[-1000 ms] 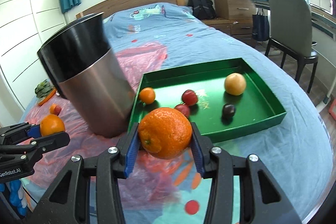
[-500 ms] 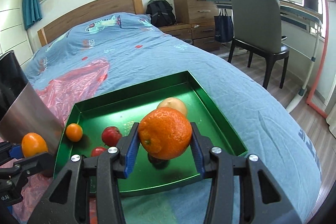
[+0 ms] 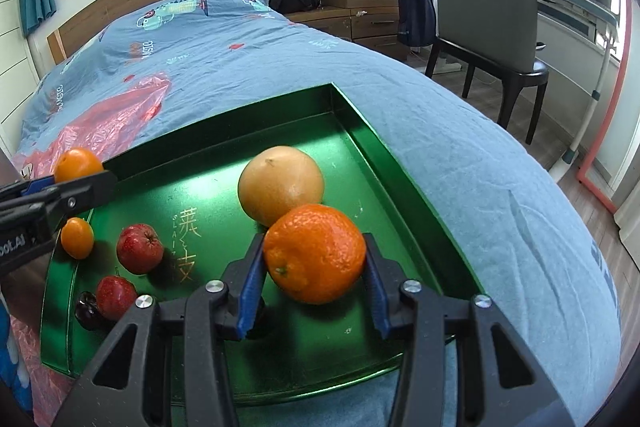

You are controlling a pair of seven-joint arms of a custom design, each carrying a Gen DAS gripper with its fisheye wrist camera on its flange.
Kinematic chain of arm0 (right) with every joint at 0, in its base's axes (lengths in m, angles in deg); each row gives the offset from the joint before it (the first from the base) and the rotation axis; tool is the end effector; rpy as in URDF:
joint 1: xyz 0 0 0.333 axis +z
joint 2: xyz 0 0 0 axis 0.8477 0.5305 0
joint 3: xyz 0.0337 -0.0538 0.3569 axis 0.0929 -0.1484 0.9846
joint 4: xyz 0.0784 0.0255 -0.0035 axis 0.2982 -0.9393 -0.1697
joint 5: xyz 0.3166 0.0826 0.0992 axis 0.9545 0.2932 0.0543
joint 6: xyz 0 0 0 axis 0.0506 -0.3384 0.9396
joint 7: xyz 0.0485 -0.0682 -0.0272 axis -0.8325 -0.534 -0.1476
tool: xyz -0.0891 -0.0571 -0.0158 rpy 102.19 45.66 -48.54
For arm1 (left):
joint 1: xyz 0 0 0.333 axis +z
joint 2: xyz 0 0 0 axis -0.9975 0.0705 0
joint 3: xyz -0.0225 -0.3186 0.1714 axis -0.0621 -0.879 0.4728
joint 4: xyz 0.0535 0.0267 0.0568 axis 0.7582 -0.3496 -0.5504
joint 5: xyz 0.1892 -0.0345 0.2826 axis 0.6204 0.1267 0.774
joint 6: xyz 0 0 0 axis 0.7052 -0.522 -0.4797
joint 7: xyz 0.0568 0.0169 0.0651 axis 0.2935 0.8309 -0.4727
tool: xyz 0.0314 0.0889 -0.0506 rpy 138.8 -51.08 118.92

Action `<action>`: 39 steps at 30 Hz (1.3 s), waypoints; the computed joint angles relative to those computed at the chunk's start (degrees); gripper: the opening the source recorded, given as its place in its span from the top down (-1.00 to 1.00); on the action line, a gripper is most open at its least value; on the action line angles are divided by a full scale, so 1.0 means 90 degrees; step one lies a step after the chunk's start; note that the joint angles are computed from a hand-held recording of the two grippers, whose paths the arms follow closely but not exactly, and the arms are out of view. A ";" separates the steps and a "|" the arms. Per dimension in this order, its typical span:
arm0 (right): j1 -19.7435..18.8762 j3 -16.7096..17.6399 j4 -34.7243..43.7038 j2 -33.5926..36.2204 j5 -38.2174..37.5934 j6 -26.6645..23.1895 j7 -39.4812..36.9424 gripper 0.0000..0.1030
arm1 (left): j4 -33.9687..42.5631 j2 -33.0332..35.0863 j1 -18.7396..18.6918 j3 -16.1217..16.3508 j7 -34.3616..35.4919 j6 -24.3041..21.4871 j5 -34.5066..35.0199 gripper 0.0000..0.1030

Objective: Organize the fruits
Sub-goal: 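Carry both held oranges past the kettle over the green tray, then open the left tool to drop its orange while the right tool releases its orange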

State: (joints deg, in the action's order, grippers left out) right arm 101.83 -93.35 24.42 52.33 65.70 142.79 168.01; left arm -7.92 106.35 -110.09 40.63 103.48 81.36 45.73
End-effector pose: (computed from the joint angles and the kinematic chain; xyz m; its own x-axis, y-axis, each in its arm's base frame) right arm 0.6649 0.4778 0.3005 0.0839 -0.9924 -0.0902 -0.7323 0.0000 -0.6810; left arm 0.6763 -0.3212 0.3416 -0.1313 -0.9909 0.0278 -0.7618 0.0830 -0.6425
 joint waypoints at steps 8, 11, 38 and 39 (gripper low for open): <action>-0.0054 0.0013 0.0396 0.0254 -0.0007 -0.0168 0.0023 -0.58 | 0.0772 0.0573 0.0290 -0.0342 0.0385 -0.0442 -0.0486 0.24; -0.0035 -0.0023 0.0363 0.0249 -0.0031 -0.0140 0.0095 -0.58 | 0.0878 0.0683 0.0329 -0.0430 0.0551 -0.0522 -0.0628 0.24; 0.0005 -0.0136 0.0487 0.0316 -0.0258 -0.0197 0.0475 -1.00 | 0.0844 0.0704 0.0193 -0.0300 0.0720 -0.0630 -0.0890 0.05; 0.0009 -0.0141 0.0479 0.0311 -0.0265 -0.0190 0.0488 -1.00 | 0.0805 0.0677 0.0163 -0.0254 0.0679 -0.0609 -0.0831 0.01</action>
State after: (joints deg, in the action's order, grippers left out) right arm 101.90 -94.62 28.73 55.13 63.31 141.08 172.40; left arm -0.68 112.44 -108.63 38.35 109.59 75.88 38.25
